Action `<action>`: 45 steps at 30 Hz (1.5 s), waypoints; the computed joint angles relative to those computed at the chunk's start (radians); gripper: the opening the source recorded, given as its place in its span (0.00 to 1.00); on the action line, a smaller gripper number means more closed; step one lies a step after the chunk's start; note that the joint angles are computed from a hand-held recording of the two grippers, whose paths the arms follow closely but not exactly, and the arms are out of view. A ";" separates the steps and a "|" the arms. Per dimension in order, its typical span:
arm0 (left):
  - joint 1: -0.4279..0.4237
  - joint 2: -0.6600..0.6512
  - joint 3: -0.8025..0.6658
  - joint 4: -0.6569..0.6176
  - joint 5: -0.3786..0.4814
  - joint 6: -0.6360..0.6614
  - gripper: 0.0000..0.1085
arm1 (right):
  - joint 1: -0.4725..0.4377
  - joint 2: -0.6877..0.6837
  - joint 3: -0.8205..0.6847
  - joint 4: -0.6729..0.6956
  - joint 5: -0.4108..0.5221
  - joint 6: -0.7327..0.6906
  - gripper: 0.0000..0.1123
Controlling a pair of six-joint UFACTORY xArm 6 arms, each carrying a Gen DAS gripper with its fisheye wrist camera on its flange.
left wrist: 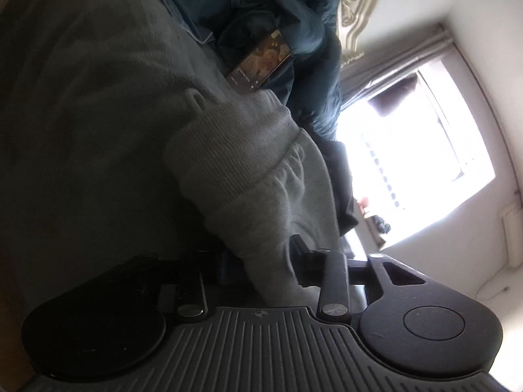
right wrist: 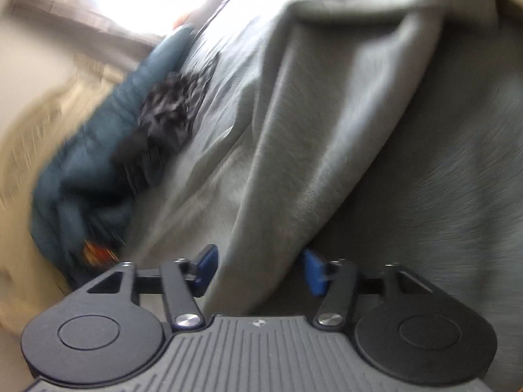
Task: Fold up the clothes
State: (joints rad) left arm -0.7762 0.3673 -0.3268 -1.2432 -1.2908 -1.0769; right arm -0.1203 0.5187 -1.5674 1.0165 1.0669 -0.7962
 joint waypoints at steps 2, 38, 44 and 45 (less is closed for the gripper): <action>-0.021 -0.020 0.026 -0.020 0.013 0.007 0.42 | -0.015 -0.055 0.015 -0.030 0.079 -0.073 0.55; 0.268 -0.236 -0.012 0.135 0.119 0.726 0.56 | 0.706 0.000 0.027 0.229 -0.269 -1.368 0.04; 0.269 -0.165 -0.135 0.009 0.096 0.860 0.57 | 0.715 0.029 -0.017 0.232 -0.334 -1.379 0.04; 0.257 -0.136 -0.180 -0.068 0.078 0.899 0.57 | 0.721 0.048 -0.037 0.215 -0.353 -1.360 0.04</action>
State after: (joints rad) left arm -0.5188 0.2310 -0.5065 -1.3116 -1.2132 -0.1775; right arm 0.6012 0.5669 -1.6041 1.2315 0.7143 -2.1558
